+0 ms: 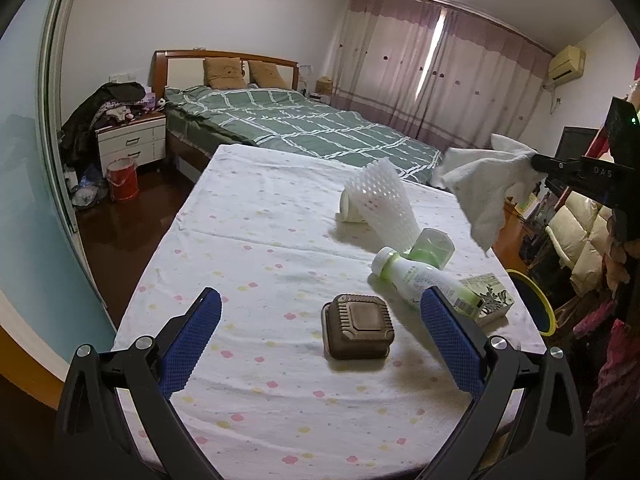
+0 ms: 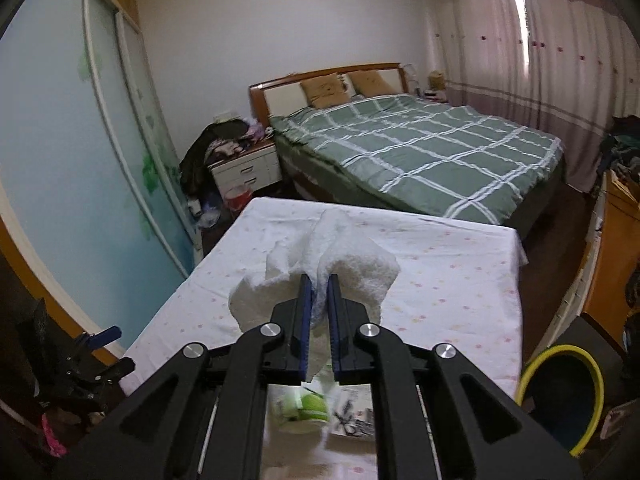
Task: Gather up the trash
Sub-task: 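Carry the white tissue with the right gripper over the bin and open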
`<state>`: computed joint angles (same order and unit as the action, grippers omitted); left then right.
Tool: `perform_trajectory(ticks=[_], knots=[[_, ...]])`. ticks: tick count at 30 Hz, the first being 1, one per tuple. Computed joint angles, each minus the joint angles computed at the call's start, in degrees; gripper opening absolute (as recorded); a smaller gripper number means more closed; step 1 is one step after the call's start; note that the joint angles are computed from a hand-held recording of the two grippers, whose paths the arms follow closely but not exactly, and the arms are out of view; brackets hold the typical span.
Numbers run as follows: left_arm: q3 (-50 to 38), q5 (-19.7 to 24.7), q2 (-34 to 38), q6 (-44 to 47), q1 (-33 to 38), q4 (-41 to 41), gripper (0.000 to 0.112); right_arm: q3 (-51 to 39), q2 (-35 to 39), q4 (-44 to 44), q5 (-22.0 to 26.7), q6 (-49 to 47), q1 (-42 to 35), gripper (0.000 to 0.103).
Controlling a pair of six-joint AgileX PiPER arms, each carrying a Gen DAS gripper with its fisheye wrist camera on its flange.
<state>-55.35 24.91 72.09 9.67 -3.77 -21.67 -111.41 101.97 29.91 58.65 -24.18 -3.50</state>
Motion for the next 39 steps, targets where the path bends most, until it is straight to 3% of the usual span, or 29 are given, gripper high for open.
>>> perform_trajectory(ticks=[13, 20, 28, 39], knots=[[-2.55, -0.22, 2.18, -7.34, -5.78, 6.62, 0.098, 10.68, -5.10, 2.69, -3.59, -3.23, -19.01, 0.008], [-5.08, -0.09, 4.53, -12.68, -9.90, 11.26, 0.098, 13.31, -2.48, 3.50, -6.29, -4.44, -28.55, 0.008], [-8.74, 1.19, 6.91, -19.42, -14.74, 18.21, 0.098, 12.33, 4.79, 0.59, -10.08, -2.40, -34.05, 0.008], [-12.51, 2.97, 9.80, -24.92, -19.41, 24.19, 0.098, 3.87, 17.80, -7.60, -10.43, 4.26, -34.65, 0.010]])
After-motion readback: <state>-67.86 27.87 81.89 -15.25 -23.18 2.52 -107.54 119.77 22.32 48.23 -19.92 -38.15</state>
